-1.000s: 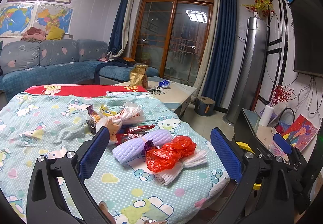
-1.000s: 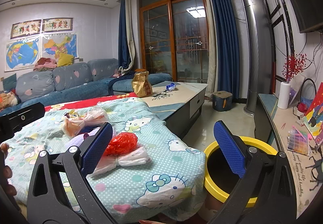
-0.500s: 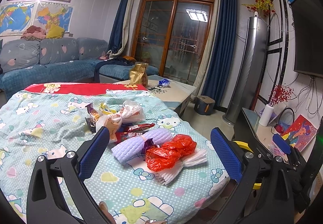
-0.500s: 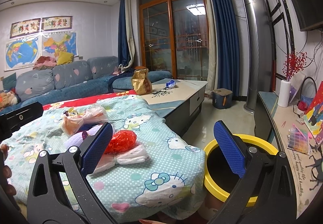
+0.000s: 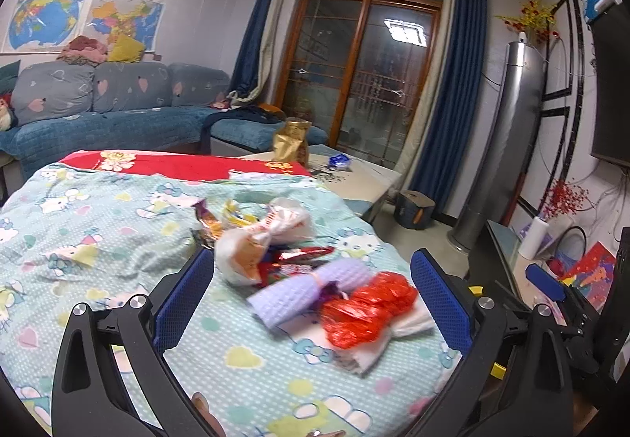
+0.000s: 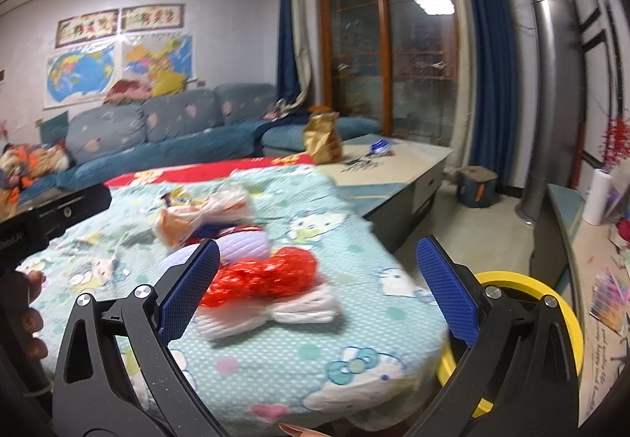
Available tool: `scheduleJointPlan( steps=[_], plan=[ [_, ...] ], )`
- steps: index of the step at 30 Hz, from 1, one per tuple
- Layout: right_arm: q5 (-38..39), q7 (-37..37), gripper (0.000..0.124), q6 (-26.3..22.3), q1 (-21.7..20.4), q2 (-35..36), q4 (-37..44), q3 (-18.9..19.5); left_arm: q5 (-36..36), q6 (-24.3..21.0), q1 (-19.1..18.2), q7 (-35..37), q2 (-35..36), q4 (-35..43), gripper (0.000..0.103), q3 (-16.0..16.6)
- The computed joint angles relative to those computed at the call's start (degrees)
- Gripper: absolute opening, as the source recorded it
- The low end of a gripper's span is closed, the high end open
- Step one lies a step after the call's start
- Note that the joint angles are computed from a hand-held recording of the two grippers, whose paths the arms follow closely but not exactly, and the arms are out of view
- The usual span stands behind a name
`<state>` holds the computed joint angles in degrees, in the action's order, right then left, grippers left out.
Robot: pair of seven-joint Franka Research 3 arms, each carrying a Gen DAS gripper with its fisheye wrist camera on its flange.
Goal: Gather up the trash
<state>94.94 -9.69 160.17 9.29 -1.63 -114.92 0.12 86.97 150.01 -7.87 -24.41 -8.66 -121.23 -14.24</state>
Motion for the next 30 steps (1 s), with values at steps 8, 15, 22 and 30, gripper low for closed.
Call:
scheduleJointPlan(
  steps=[8,15,22,30],
  plan=[
    [-15.6,13.7,0.092,-1.5,0.9,4.1,4.0,1.5,-0.8,4.7,2.9,-1.7,-1.0,-1.6,0.097,2.3],
    [-31.5,27.5,0.092,-1.4,1.0,9.7,8.9,2.6,-4.6,6.3,5.5,2.3,0.8,-0.7,0.097,3.7],
    [-44.7,40.2,0.078,-5.0,-0.9,14.8,13.6,3.4,-10.3,16.3,7.7,7.8,8.1,4.1,0.097,6.8],
    [-50.8,45.7,0.057,-12.0,-3.5,18.5,18.0,4.8,-22.3,19.6,6.7,20.2,15.8,9.5,0.096,9.4]
  ],
)
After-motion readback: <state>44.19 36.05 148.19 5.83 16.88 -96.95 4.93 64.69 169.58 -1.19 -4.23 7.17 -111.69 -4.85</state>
